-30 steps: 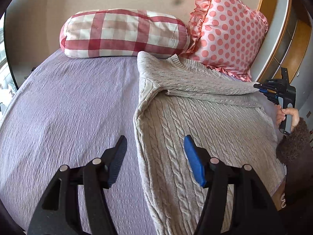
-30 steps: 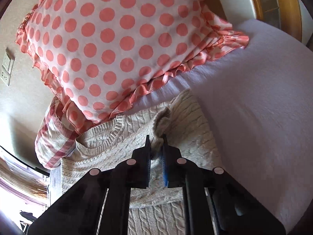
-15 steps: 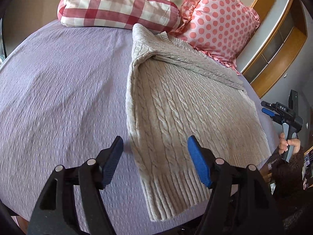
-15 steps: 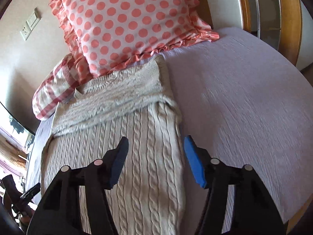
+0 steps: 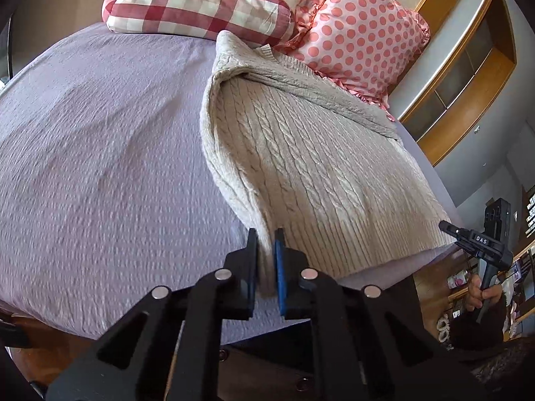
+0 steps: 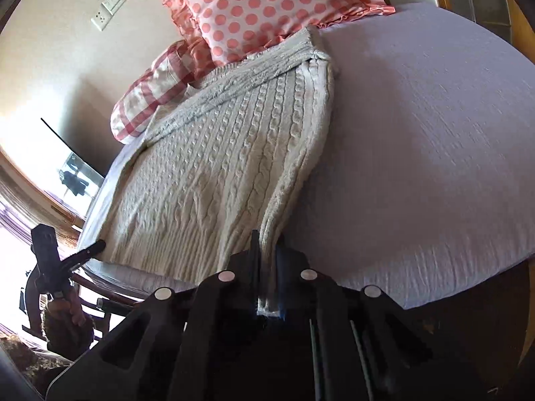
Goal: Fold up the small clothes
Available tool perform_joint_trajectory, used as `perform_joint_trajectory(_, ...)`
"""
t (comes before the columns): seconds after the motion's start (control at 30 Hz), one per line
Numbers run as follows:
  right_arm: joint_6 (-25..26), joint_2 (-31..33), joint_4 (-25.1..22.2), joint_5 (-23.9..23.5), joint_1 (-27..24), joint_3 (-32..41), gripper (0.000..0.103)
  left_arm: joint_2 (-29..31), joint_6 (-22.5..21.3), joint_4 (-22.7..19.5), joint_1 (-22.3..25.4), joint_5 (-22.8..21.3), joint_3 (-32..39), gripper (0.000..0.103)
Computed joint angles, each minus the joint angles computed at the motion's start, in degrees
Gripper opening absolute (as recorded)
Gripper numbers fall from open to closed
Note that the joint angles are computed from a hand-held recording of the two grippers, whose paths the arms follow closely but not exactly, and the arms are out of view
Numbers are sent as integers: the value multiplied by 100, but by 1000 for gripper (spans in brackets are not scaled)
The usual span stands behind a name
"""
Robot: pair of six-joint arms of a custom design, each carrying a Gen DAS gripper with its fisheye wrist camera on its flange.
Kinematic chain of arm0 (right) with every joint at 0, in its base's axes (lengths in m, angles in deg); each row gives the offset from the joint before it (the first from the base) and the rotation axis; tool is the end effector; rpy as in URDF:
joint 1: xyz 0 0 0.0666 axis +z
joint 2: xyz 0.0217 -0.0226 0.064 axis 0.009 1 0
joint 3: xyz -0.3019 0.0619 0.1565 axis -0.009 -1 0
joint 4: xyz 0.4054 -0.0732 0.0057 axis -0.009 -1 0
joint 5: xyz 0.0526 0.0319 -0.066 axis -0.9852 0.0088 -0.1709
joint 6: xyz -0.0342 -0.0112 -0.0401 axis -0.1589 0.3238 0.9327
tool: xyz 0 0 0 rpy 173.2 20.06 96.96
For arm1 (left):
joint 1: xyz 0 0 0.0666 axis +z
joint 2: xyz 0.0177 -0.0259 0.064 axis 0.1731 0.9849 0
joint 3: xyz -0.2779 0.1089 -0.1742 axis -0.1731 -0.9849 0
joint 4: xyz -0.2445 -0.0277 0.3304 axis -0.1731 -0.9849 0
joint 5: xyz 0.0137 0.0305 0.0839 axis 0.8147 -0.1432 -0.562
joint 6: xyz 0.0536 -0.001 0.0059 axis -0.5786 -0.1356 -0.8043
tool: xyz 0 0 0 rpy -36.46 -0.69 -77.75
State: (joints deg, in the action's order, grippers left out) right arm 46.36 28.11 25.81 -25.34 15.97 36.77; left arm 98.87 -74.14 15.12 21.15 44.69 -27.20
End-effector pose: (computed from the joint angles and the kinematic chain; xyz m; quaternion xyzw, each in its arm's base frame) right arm 0.2936 0.0849 0.3995 0.1224 0.9168 0.2035 0.3211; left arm 0.3574 0.0513 0.3569 0.0063 0.9225 -0.2216 0.3159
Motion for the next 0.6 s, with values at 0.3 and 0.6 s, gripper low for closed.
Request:
perform_joint_trajectory(0.3,-199,1756,1955,-497,-983,1560,8,1746,934,726,25,791,2095,8)
perform_joint_trajectory(0.6,-836,5004,1642,-246,-1380,4158,8,5422,1721,-249,-294,-656,6536,8)
